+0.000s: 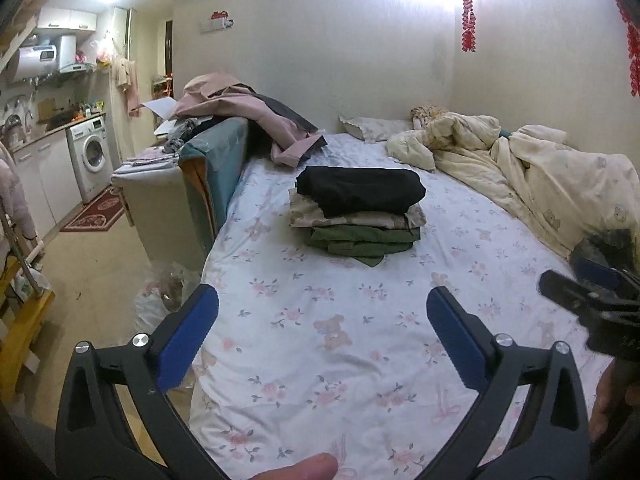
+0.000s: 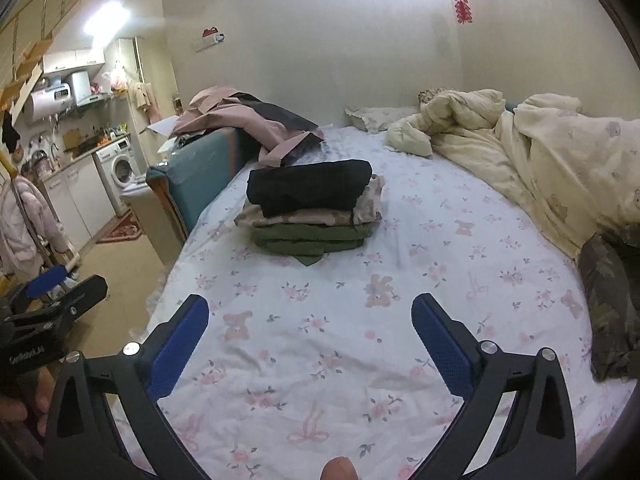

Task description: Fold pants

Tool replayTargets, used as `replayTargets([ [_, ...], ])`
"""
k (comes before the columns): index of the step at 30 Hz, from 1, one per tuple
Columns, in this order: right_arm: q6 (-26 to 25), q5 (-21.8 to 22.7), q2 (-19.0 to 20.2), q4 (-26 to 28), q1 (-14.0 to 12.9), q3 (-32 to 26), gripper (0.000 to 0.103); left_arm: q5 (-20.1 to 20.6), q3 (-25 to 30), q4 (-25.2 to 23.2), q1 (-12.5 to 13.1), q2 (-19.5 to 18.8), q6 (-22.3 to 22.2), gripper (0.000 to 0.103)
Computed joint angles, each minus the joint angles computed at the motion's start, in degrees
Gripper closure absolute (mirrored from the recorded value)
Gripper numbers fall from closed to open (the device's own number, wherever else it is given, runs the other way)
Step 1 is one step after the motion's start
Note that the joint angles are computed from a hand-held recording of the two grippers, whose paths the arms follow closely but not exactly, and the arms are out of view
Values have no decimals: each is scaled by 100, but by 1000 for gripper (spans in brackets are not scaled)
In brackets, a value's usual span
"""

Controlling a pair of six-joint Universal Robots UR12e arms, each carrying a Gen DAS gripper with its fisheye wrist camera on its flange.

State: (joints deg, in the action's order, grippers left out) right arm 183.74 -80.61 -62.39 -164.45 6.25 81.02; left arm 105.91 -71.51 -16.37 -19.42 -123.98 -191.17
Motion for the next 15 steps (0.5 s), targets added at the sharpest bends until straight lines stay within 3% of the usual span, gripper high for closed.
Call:
replayTargets([
  [5, -260, -321, 52, -97, 113, -13, 0, 132, 76, -49, -42, -67, 74, 0],
  [15, -214, -514, 100, -124, 140, -44, 0, 230, 176, -198, -32, -131, -138, 0],
])
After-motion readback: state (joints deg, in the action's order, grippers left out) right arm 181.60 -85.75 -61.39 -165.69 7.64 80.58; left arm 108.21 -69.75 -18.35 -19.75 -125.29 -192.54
